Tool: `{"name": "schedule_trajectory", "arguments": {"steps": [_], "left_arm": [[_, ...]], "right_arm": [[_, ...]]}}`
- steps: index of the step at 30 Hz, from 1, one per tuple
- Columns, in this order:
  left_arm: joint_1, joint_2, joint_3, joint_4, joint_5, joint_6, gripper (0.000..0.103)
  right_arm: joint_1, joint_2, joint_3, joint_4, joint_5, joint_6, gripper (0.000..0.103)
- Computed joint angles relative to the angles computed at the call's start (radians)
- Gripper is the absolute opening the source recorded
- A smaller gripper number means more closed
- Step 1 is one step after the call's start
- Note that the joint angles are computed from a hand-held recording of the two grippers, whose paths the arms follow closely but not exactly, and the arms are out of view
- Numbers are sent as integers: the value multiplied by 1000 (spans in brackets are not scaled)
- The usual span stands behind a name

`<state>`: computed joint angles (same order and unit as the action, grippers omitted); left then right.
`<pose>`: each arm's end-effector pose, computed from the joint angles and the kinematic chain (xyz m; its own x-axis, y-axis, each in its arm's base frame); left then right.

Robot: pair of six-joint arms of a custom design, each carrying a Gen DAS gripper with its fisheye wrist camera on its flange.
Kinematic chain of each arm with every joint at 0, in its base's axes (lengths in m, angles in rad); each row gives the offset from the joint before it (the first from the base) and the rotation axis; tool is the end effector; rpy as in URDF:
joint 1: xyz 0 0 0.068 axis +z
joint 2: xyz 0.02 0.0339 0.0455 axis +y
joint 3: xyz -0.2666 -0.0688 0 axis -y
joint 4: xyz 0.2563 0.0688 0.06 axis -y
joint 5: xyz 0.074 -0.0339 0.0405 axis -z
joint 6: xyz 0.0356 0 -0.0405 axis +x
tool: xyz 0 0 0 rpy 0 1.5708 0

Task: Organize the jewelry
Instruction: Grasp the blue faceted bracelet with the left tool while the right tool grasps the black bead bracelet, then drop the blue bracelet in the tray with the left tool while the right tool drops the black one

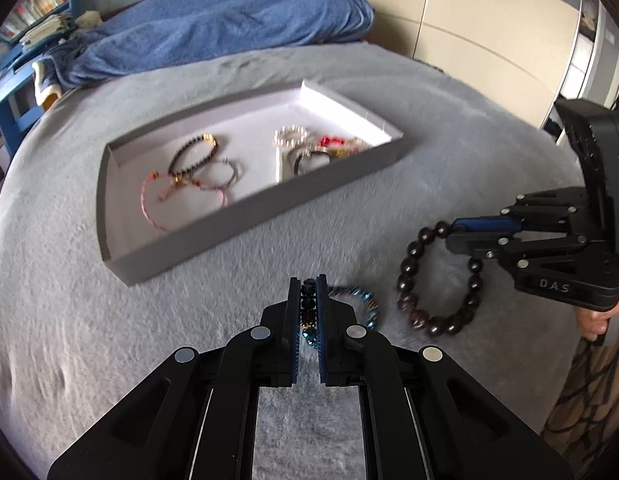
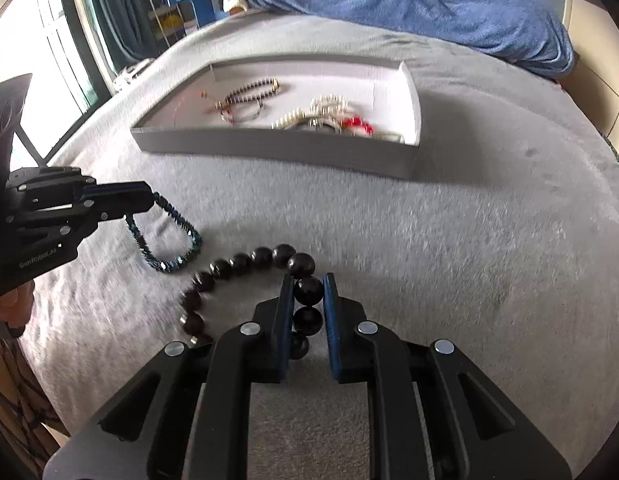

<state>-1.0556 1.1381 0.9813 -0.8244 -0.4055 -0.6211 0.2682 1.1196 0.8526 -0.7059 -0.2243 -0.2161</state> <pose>0.1256 -0.1933 0.2861 -0.7355 0.2137 -0.6430 0.3241 0.9443 -0.0569 0.2177 0.0681 0.2538 -0.6972 -0.4084 -0.5892 -0.5412 0.8389 0.0589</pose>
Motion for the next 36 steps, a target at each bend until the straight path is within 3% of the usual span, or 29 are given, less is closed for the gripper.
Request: {"name": "schedule_trajectory", "arguments": {"steps": [10, 19, 36], "left_arm": [[36, -46, 62, -3, -1, 18, 8], [76, -28, 135, -17, -29, 61, 8], [172, -3, 227, 19, 2, 143, 8]], "right_arm": [[-25, -36, 65, 10, -83, 69, 14], [-6, -36, 130, 30, -96, 104, 14], [-23, 41, 276, 66, -135, 143, 14]]}}
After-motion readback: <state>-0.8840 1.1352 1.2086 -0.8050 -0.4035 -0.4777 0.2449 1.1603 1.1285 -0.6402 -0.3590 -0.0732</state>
